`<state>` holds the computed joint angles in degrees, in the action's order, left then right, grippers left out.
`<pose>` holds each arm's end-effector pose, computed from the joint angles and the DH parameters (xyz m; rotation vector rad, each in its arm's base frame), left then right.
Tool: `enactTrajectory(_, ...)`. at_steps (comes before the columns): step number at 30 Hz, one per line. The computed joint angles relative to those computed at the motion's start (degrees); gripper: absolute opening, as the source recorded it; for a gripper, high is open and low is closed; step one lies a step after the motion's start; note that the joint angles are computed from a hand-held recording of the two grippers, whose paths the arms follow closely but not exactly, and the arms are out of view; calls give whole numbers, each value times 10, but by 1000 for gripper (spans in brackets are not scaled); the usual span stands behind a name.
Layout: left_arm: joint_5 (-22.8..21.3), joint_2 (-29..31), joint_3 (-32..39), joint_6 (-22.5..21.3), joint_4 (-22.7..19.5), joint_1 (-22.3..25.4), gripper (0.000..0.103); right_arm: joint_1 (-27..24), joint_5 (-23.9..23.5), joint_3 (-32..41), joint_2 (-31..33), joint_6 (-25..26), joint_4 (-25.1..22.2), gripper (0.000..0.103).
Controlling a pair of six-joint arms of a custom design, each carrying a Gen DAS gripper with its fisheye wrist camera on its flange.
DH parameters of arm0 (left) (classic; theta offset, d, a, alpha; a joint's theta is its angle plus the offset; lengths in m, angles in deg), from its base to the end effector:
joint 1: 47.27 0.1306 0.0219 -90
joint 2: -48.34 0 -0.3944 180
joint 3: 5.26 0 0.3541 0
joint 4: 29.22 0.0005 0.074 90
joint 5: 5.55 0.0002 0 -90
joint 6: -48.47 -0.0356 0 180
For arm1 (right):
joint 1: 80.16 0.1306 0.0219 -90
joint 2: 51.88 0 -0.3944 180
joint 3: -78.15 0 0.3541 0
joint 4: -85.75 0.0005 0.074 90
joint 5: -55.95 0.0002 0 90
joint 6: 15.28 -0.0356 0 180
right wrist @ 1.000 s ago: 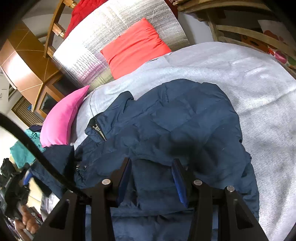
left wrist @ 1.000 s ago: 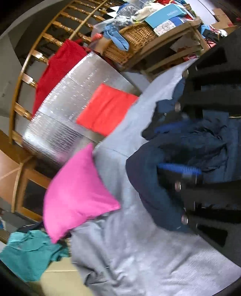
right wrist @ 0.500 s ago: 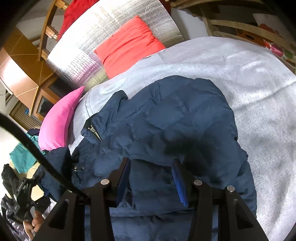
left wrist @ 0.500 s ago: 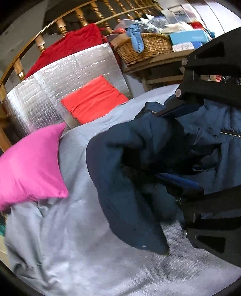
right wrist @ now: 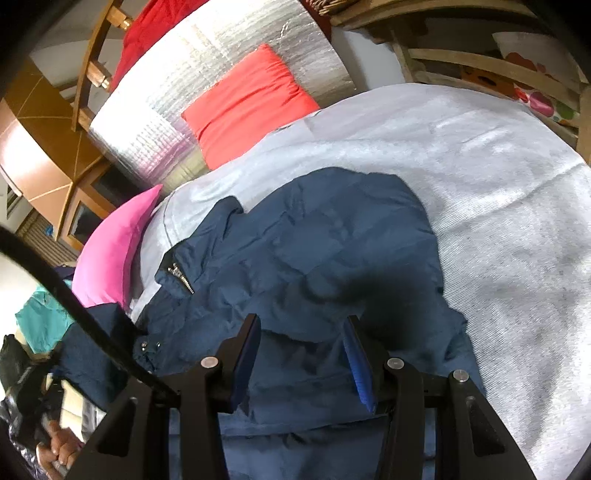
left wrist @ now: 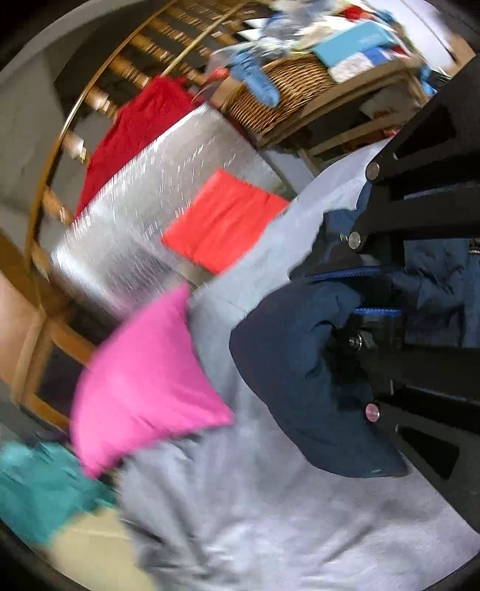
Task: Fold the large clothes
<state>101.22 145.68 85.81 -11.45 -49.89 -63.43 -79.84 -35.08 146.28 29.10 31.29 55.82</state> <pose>0.4970 -0.1552 0.4339 -0.0662 2.1144 -0.7932 0.3856 0.0023 0.3668 0.8557 2.1913 0.4027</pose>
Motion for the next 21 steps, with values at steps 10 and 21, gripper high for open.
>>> enactTrajectory(10,-22,-10,18,-169,-40,-100,14,-18,0,-12,-17,-17,2,49)
enactTrajectory(21,179,157,172,-118,-387,-71,56,-23,-24,-3,-11,-26,-8,52)
